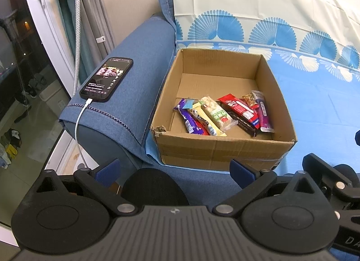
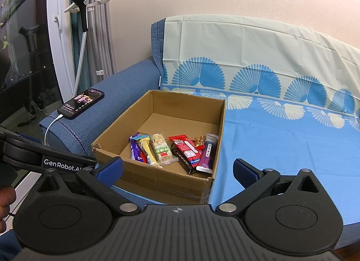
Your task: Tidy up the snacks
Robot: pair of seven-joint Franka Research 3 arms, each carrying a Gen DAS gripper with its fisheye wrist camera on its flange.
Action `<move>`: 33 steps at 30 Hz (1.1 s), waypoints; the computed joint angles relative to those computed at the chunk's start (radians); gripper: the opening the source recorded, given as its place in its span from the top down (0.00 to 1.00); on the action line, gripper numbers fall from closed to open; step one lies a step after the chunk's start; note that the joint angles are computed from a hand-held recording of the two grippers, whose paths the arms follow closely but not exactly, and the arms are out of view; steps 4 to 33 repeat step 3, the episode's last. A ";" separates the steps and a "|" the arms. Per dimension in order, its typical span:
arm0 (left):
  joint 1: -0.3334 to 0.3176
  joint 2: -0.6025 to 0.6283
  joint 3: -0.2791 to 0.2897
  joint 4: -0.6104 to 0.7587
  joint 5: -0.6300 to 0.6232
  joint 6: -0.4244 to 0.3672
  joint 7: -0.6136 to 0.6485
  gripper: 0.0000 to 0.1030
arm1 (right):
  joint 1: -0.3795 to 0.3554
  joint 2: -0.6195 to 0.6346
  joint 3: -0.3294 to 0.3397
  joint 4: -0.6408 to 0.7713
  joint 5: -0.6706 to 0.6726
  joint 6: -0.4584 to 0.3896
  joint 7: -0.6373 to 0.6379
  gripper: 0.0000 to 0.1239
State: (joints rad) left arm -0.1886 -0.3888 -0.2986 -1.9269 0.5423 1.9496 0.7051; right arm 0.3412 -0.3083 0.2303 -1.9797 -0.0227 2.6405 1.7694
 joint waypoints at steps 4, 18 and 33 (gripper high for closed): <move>0.001 0.001 -0.003 -0.001 0.006 0.000 -0.006 0.00 | 0.000 0.000 0.000 0.001 0.000 -0.001 0.001 0.17; 0.001 0.001 -0.003 -0.001 0.006 0.000 -0.006 0.00 | 0.000 0.000 0.000 0.001 0.000 -0.001 0.001 0.17; 0.001 0.001 -0.003 -0.001 0.006 0.000 -0.006 0.00 | 0.000 0.000 0.000 0.001 0.000 -0.001 0.001 0.17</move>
